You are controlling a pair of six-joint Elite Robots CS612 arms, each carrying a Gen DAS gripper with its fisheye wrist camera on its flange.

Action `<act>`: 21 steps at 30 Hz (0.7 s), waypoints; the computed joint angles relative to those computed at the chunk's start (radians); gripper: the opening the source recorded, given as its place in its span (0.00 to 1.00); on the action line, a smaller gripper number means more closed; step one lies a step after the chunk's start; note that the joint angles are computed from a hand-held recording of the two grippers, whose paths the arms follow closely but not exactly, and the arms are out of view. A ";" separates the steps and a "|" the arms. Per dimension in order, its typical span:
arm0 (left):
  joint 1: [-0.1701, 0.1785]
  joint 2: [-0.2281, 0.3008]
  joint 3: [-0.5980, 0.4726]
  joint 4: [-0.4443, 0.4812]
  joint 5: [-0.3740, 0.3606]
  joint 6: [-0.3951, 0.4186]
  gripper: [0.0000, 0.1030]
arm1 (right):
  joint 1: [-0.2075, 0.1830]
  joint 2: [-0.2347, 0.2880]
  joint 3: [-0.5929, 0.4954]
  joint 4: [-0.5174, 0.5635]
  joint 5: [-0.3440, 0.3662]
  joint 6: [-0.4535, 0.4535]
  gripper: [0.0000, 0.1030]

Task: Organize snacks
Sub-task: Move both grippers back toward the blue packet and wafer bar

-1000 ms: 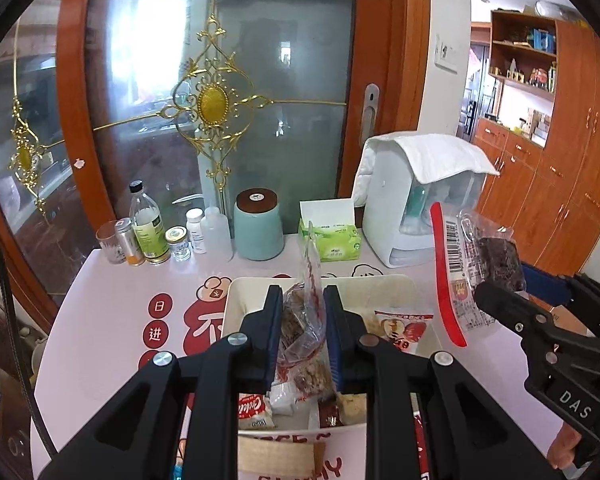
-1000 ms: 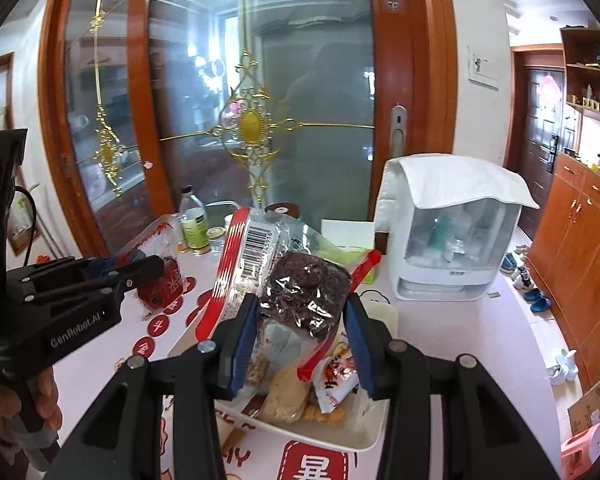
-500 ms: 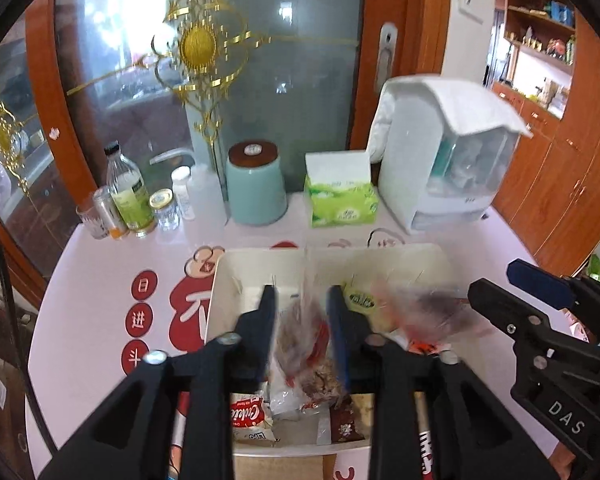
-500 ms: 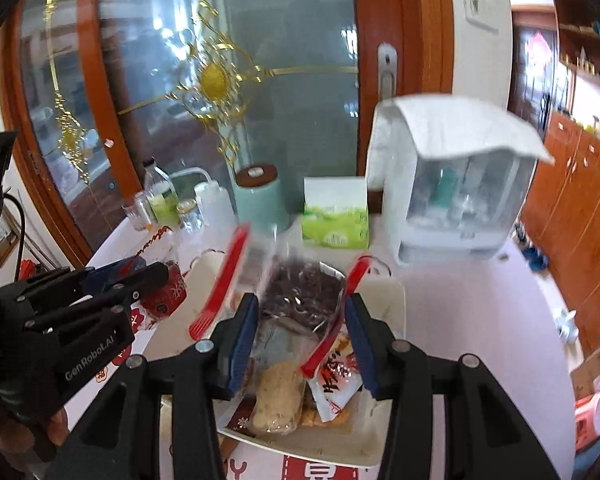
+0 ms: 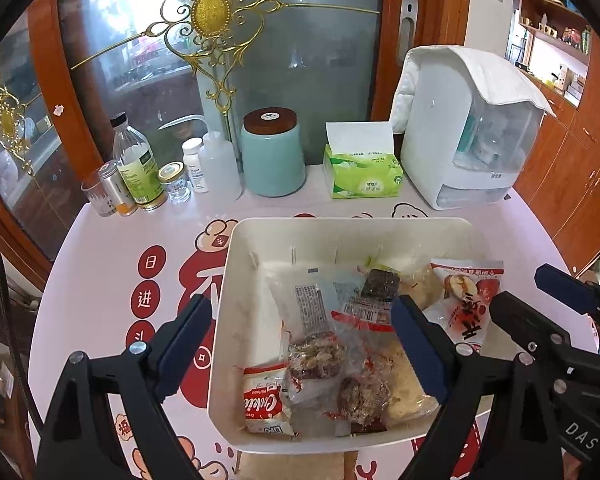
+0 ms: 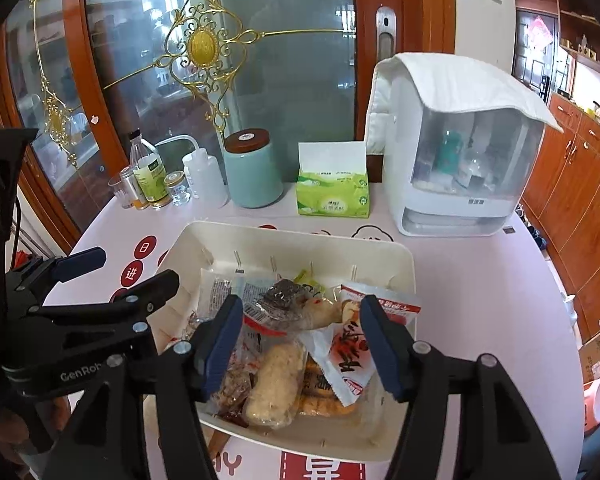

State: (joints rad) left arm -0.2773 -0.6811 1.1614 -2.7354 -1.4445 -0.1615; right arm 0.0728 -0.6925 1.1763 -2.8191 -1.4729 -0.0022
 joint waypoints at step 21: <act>0.003 -0.115 0.168 -0.085 0.030 -0.007 0.89 | -0.004 -0.079 0.119 -0.038 0.068 -0.010 0.60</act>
State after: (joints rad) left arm -0.2746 -0.7959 1.3290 -2.8207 -1.4145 -0.1689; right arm 0.0685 -0.7711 1.2957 -2.8573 -1.4044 -0.0117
